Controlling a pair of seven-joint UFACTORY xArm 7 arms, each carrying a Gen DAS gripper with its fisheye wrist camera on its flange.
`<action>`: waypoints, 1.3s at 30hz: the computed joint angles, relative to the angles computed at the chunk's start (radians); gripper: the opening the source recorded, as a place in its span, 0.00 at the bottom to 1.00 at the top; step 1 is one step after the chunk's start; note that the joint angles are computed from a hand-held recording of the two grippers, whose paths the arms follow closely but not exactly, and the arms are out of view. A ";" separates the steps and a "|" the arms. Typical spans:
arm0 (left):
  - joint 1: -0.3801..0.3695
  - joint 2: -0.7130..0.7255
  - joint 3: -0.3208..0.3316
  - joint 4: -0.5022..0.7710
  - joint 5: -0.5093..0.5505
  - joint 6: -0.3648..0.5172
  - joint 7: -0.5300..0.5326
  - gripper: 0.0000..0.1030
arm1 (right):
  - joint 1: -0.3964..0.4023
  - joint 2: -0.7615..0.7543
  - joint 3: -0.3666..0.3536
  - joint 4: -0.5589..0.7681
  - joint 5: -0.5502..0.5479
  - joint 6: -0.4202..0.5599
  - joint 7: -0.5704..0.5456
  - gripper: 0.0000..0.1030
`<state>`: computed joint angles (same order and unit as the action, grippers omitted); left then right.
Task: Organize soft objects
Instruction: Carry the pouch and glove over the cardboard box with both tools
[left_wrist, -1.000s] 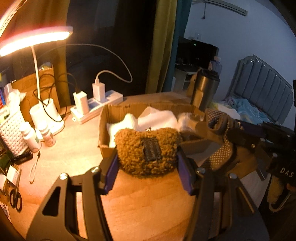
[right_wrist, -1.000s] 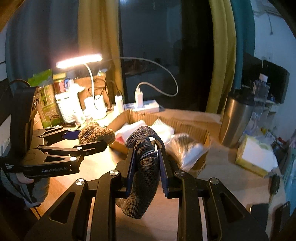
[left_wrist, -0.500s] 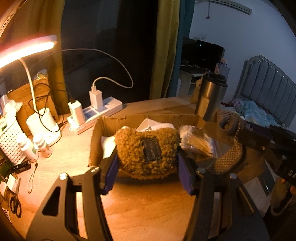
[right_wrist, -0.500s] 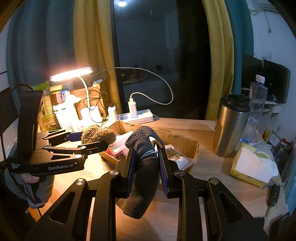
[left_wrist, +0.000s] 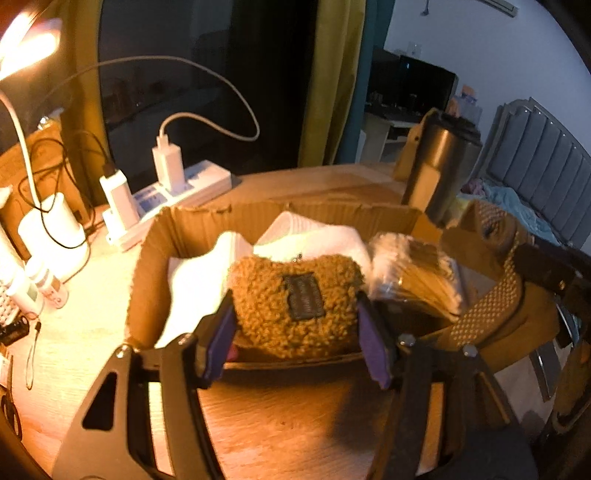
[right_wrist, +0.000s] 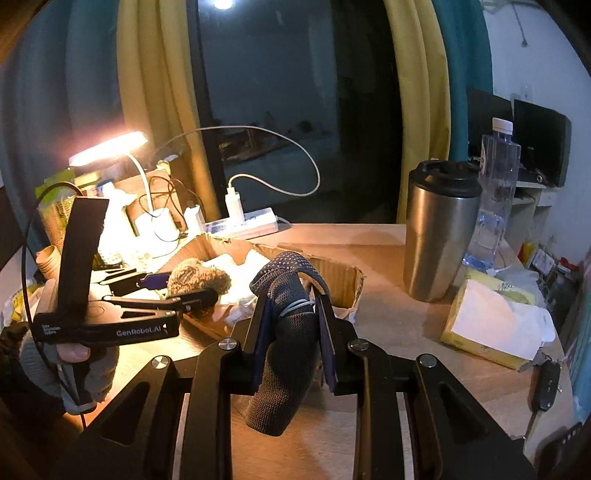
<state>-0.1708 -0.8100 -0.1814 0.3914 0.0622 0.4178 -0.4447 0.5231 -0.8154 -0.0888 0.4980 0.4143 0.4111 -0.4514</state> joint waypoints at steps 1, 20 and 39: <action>-0.004 0.006 0.005 0.000 -0.003 -0.006 0.003 0.70 | -0.001 0.007 0.001 0.003 -0.001 -0.003 0.001 0.26; 0.005 -0.259 0.128 -0.106 -0.067 0.039 0.120 0.77 | 0.006 0.084 0.133 0.082 -0.078 -0.041 0.130 0.26; 0.173 -0.460 0.307 -0.180 -0.157 0.170 0.358 0.77 | 0.020 0.271 0.284 0.222 -0.241 -0.084 0.325 0.26</action>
<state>0.0026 -1.2696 0.1256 0.2114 -0.0946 0.5879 -0.0866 0.5426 -0.5444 0.1950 0.7200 0.1735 0.3270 -0.1263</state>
